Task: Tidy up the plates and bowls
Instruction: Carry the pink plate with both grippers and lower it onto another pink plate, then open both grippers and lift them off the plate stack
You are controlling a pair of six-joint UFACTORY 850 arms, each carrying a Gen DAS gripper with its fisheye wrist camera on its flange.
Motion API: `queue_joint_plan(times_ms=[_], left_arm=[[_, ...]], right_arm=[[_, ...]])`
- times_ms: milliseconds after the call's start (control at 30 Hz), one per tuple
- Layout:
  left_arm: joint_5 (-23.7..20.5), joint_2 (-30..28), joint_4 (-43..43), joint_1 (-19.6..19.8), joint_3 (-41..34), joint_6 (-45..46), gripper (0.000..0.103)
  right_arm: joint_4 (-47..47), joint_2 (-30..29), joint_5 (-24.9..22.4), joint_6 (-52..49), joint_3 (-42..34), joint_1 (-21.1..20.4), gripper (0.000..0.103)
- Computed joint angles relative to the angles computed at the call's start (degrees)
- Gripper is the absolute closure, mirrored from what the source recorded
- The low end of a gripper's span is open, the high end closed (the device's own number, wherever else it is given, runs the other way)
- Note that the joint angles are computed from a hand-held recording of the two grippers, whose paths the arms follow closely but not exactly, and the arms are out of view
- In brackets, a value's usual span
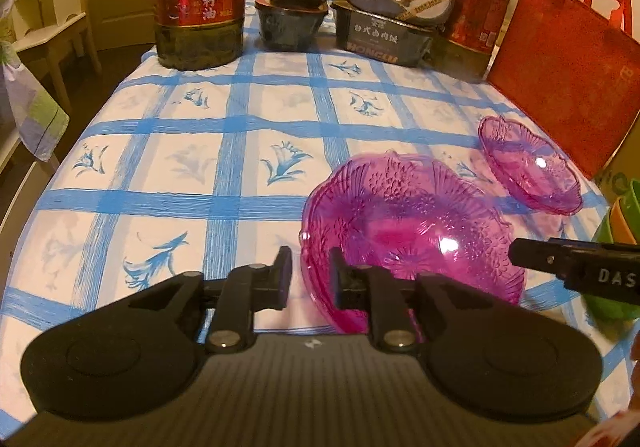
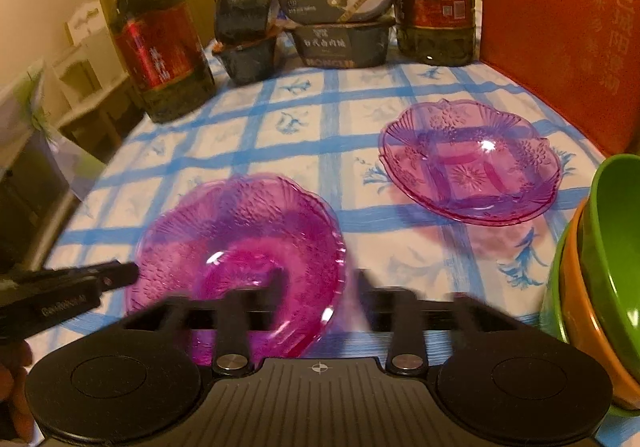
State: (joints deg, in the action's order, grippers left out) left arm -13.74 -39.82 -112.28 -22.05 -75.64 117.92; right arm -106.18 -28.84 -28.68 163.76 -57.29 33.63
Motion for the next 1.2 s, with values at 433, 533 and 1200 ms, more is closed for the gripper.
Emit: queue_joint_plan(times_ms=[433,533,1200], left_arm=[[-3.1,7.8,-1.9,1.4,9.6,-1.0,0.080],[-4.1,10.3,-0.2,1.5,12.8,-2.9,0.080],[-7.7,24.9,1.8,0.4,30.0,-3.3,0.066]], right_arm=[[7.0,4.9,-2.0,3.5,4.7,4.9,0.047],[10.5,6.6,-2.6,3.1,6.2,7.0,0.047],[37.1,14.4,-11.8,-8.5,11.2,21.3,0.039]])
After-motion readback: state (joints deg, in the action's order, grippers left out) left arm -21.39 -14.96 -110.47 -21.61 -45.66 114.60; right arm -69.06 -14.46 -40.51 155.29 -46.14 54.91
